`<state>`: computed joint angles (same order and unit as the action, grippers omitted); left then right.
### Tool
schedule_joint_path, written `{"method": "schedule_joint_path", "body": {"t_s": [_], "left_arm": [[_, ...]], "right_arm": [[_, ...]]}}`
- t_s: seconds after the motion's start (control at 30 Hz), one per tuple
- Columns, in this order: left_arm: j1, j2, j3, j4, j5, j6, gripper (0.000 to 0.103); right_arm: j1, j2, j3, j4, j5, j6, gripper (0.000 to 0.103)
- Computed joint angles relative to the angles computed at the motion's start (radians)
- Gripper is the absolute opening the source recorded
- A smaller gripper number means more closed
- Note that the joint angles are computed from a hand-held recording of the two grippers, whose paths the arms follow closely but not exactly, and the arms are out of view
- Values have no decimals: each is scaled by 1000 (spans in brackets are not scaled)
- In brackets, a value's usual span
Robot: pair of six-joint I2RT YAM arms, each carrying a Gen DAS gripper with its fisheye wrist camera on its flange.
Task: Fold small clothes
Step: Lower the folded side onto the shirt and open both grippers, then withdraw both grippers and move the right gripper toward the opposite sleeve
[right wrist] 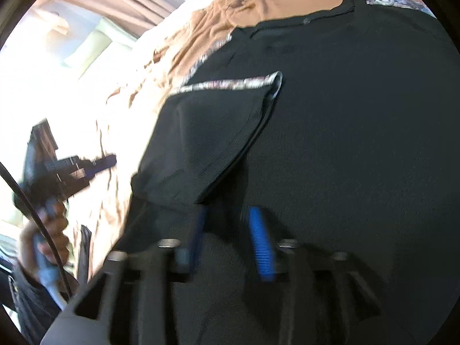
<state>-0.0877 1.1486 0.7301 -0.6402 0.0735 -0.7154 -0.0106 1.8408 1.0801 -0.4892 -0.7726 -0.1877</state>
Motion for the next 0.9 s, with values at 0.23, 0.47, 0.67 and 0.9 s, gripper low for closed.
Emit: {"method": "schedule_joint_path", "body": {"t_s": [0.23, 0.47, 0.67, 0.9], "left_arm": [[36, -20, -101, 40, 44, 38, 21], [56, -33, -137, 132, 85, 45, 40], [49, 28, -133, 178, 76, 55, 40], [16, 74, -139, 216, 52, 63, 40]], "right_arm": [[0, 106, 149, -33, -5, 45, 51], [3, 202, 256, -19, -14, 109, 51], [41, 269, 356, 3, 23, 178, 51], [109, 341, 476, -34, 93, 185, 9]]}}
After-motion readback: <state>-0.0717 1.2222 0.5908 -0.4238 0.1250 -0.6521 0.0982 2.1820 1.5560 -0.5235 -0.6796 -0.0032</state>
